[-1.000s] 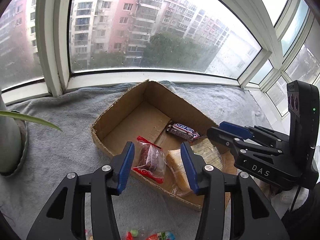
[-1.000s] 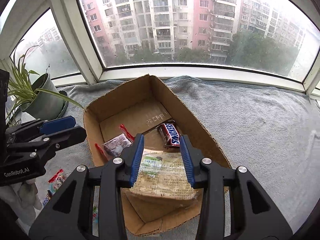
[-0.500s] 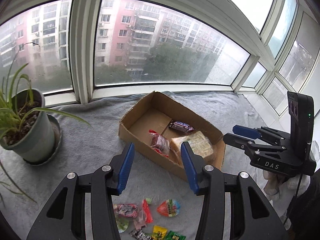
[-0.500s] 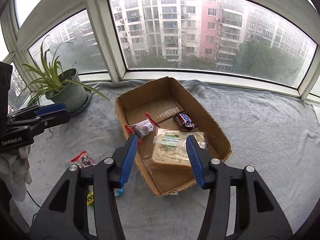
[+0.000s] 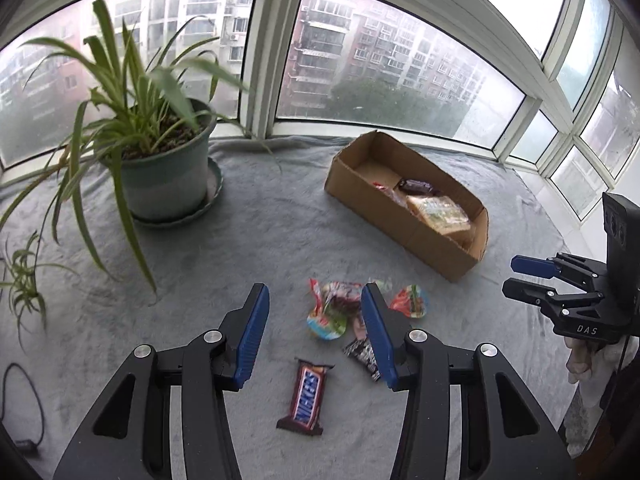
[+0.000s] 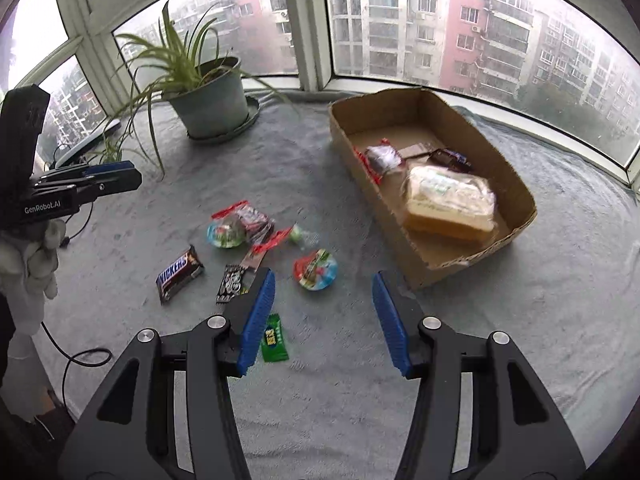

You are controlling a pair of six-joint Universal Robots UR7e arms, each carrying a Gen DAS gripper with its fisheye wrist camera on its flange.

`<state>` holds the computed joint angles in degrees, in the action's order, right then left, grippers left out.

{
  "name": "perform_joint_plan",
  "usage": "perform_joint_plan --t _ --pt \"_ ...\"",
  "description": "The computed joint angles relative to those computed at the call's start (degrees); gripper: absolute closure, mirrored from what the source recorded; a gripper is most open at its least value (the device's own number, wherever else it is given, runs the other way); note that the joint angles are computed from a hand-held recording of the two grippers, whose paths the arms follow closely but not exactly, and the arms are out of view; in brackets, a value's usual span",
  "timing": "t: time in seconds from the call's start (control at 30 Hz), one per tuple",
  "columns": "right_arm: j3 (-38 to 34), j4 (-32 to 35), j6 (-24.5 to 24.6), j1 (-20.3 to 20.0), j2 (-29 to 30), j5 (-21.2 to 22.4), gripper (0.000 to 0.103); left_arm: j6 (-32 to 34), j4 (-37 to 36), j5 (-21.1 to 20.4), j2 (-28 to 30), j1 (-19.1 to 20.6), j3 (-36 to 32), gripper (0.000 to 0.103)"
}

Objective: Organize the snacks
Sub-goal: 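Move the left gripper to a second Snickers bar while the right moves to a green candy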

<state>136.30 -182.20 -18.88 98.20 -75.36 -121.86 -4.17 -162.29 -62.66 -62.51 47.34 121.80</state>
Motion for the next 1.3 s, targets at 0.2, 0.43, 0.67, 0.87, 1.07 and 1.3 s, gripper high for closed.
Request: perform_joint_plan --t 0.2,0.43,0.67,0.87,1.07,1.3 --pt "2.14 -1.67 -0.14 -0.59 4.66 -0.27 0.050 -1.72 2.17 -0.42 -1.47 1.21 3.38 0.056" --pt "1.81 -2.16 -1.62 -1.75 9.19 -1.74 0.050 -2.96 3.81 -1.02 -0.45 1.46 5.73 0.056" --pt "0.93 -2.22 -3.92 -1.59 11.75 -3.83 0.053 -2.11 4.16 -0.24 0.68 0.82 7.33 0.056" --pt "-0.29 -1.35 -4.84 -1.09 13.37 -4.72 0.057 -1.85 4.64 0.76 1.99 1.22 6.97 0.056" --pt "-0.87 -1.09 -5.13 -1.39 14.04 -5.05 0.062 -1.46 4.08 1.51 3.03 1.50 6.65 0.056" --pt "-0.99 -1.03 -5.16 -1.97 14.14 -4.96 0.067 -1.69 3.46 1.90 4.49 1.68 6.23 0.056"
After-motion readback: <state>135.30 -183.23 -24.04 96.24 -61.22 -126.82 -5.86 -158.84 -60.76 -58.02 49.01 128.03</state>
